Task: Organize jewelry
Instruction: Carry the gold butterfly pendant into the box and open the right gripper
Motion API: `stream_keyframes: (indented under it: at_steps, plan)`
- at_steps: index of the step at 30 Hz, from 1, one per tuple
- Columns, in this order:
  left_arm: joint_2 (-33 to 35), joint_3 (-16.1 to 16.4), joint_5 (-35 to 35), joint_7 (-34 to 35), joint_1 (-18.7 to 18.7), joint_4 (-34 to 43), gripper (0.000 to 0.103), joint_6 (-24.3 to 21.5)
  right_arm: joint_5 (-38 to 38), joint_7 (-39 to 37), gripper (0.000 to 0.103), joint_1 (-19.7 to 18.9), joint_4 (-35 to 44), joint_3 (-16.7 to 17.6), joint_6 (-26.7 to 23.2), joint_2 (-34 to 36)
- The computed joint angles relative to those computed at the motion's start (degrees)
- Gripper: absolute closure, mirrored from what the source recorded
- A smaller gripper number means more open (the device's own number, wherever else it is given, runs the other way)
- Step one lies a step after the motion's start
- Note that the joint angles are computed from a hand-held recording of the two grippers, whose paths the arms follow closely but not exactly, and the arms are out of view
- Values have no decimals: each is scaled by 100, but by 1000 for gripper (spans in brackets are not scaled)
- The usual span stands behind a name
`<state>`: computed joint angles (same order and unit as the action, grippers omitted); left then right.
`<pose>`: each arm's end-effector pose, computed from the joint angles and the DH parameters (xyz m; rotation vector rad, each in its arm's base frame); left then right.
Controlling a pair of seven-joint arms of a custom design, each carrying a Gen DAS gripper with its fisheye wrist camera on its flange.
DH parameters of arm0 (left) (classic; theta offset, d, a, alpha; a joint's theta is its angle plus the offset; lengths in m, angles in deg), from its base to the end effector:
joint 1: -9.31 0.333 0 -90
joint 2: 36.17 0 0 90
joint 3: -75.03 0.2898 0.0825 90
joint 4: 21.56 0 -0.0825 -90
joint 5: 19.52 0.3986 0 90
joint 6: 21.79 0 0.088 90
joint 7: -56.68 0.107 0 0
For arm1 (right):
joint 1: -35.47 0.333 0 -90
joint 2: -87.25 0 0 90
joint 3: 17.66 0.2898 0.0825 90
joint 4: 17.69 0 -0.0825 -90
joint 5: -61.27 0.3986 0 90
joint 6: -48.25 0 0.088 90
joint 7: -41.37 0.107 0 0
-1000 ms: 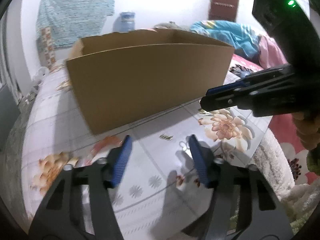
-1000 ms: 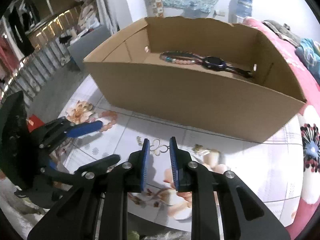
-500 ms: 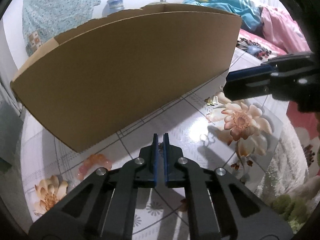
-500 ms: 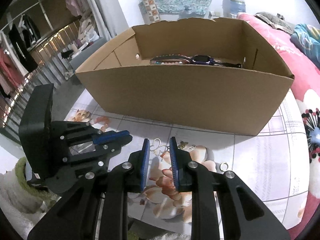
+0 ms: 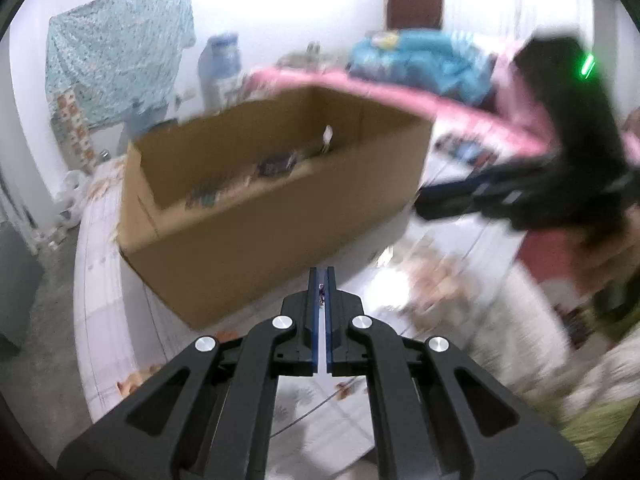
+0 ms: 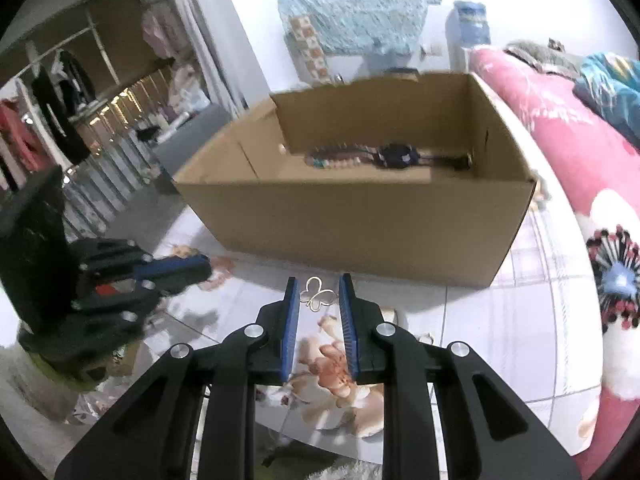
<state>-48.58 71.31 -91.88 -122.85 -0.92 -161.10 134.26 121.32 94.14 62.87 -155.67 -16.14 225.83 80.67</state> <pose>0.4928 -0.0861 0.3875 -1.0273 2.3859 -1.0924 0.4838 0.1848 0.3869 -1.7488 1.5442 -0.2988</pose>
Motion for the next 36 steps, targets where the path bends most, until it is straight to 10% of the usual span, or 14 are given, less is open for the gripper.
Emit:
stream_keyframes:
  at_steps: [10,18,22,26,36]
  plan:
    - [613,34,507,-947,313,1446,101,-1132,1696,-2140,83,-205,763,-195,-816,-118]
    - [2959,-306,3784,-4849,537,4084,101,-1824,-117,-383,83,-1111,2235,-27,-1952,1294]
    - [3398,-361,4591,-5519,492,4565,100,-1823,-845,226,83,-1351,2781,103,-2197,1791]
    - [3580,-581,4845,-5819,656,4773,72,-1787,-963,281,83,-1646,2961,351,-2234,1975]
    - [3598,-979,4886,-5978,1020,4744,63,-1683,-491,-66,82,-1959,2766,623,-2098,1819]
